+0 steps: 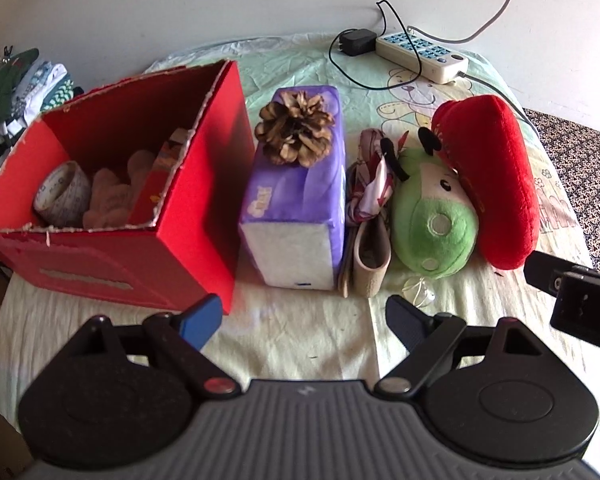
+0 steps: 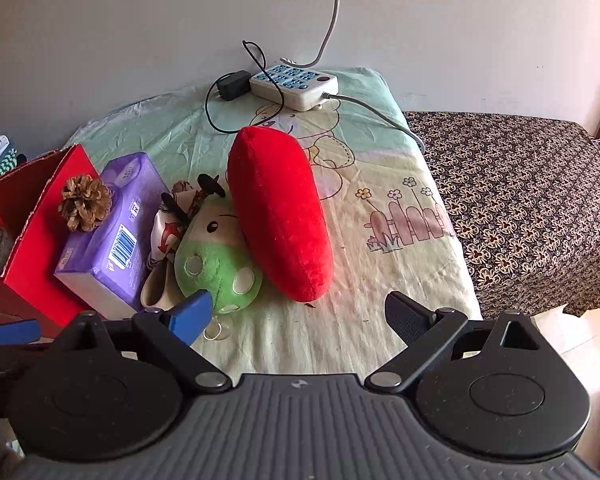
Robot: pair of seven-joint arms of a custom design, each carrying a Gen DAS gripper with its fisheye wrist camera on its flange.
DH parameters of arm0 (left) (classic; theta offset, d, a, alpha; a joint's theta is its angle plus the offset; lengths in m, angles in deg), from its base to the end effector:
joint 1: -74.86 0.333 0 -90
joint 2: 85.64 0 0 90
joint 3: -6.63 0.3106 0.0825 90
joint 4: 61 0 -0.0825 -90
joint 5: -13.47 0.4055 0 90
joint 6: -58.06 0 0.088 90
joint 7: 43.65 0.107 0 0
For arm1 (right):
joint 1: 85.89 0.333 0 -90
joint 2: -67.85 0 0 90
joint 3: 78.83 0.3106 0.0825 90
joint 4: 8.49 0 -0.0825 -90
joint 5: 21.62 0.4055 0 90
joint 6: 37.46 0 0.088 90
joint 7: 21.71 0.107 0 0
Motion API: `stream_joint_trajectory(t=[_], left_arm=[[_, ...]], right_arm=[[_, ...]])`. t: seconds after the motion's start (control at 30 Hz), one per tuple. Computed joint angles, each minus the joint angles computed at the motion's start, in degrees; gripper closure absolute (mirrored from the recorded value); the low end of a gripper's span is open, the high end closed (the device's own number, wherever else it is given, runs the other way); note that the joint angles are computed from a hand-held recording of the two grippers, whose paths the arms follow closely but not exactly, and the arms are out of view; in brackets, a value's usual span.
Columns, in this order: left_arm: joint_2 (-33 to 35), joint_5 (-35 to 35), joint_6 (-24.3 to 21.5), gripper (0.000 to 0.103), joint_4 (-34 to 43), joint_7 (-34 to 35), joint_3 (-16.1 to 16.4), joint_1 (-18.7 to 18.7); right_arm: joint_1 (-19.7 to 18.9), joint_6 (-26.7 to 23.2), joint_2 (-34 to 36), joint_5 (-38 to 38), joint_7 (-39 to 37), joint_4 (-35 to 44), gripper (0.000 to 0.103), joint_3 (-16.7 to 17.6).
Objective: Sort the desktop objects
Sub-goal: 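Approach the red plush pepper with both tools open, then grasp the red plush pepper with the right gripper and lift it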
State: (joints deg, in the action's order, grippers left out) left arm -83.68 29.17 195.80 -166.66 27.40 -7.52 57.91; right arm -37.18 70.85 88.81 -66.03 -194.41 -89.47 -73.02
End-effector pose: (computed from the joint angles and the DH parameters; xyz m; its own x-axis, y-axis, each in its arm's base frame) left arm 0.5450 -0.3244 0.5490 -0.3322 -0.9397 -0.0811 -0.7820 0.3225 -0.5333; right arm 0.4605 0.5375 0.5137 -0.4776 -0.8709 -0.1162 -0.6272 0.4305 -0.6491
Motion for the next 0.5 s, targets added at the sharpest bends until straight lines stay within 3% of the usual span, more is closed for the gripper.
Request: stream_joint_trajectory(t=[0.5], left_arm=[[1.6,2.2,-0.3,0.015,1.6,0.4,-0.1,-0.9]], right_arm=[[-1.6,2.3,-1.9,0.8,1.8,-3.3,0.008,0.4]])
